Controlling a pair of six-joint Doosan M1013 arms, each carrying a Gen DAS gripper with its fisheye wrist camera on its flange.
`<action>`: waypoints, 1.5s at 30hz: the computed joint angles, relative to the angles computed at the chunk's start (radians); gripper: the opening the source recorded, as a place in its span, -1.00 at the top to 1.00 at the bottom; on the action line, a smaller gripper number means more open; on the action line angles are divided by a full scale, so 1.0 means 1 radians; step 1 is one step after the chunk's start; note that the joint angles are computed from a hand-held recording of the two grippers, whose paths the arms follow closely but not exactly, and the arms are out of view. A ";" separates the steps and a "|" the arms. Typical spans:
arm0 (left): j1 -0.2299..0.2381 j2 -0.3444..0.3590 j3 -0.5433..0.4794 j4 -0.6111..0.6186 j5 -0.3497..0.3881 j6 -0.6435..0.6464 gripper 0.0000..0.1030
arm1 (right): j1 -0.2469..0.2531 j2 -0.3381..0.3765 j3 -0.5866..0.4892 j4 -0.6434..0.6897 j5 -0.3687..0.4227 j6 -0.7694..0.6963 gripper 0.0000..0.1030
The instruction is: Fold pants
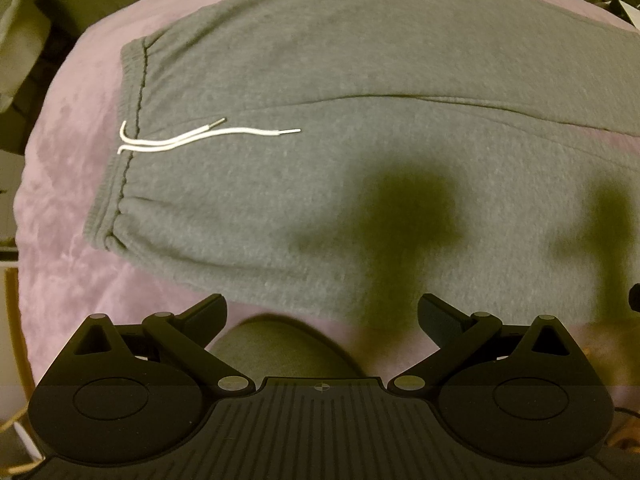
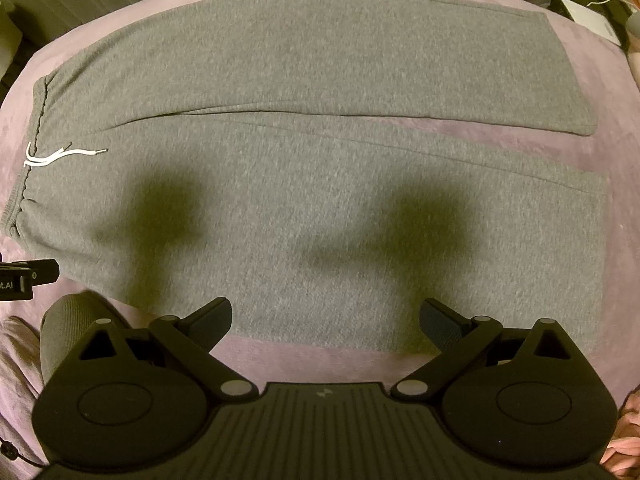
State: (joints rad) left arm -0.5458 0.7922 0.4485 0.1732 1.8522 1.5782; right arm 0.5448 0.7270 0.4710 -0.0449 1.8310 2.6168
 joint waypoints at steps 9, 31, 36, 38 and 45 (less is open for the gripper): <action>0.001 0.002 -0.004 -0.001 0.004 0.001 -1.00 | -0.001 0.002 -0.003 0.005 0.003 0.001 -0.94; 0.011 -0.033 0.083 -0.046 -0.109 -0.002 -1.00 | -0.002 -0.033 0.090 0.008 -0.055 0.014 -0.94; 0.021 -0.042 0.109 -0.070 -0.168 -0.008 -1.00 | 0.005 -0.081 0.182 -0.058 -0.126 0.007 -0.94; 0.028 -0.051 0.129 -0.088 -0.220 -0.027 -1.00 | 0.011 -0.102 0.222 -0.110 -0.161 0.003 -0.94; 0.089 -0.110 0.269 -0.295 -0.564 -0.182 -1.00 | 0.075 -0.224 0.477 -0.552 -0.452 0.052 -0.94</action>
